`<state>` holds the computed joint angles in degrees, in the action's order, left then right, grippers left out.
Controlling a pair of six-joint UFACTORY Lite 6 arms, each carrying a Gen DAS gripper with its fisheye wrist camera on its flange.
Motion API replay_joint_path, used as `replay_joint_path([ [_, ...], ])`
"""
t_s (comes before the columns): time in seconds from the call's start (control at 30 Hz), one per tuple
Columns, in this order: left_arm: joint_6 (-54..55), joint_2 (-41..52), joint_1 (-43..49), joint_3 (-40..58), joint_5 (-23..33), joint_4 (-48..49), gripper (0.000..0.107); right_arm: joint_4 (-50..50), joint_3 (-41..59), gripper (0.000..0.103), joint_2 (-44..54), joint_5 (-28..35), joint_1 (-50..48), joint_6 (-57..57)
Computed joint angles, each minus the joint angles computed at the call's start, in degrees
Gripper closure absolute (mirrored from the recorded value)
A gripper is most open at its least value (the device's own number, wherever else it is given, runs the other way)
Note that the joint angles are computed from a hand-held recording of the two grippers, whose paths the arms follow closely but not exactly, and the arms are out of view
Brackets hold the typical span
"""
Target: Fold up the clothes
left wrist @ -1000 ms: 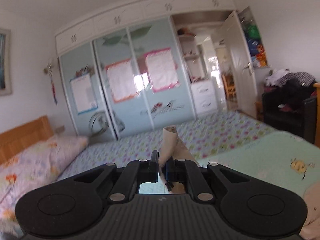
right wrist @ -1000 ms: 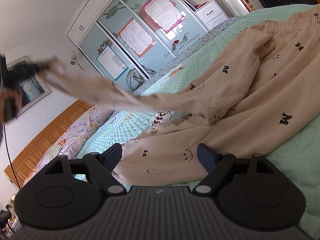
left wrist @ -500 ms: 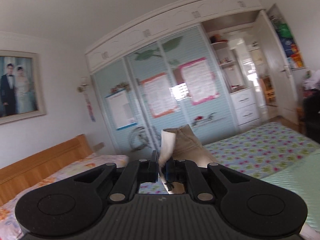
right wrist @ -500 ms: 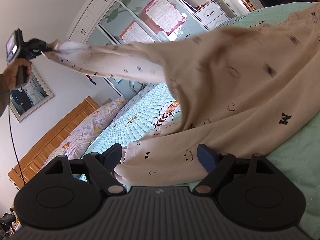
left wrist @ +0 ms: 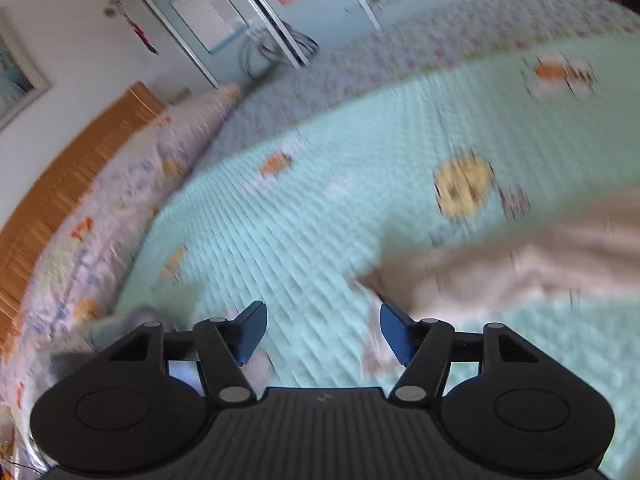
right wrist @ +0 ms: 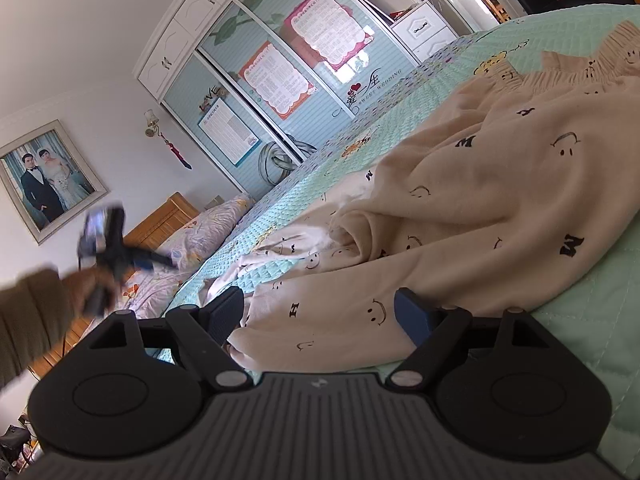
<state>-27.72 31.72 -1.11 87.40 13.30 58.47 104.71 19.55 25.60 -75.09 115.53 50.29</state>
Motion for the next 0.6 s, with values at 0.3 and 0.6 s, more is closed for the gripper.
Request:
replay_joint_path([
  [0.3, -8.15, -27.50, 19.56, -46.81, -30.61, 14.92, 0.024, 0.22, -0.10, 0.020, -0.83, 0.08, 0.02, -0.86],
  [0.6, -20.42, -51.92, 32.72, -70.87, -49.59, 39.45, 0.020, 0.53, -0.47, 0.020, -2.13, 0.09, 0.24, -1.52],
])
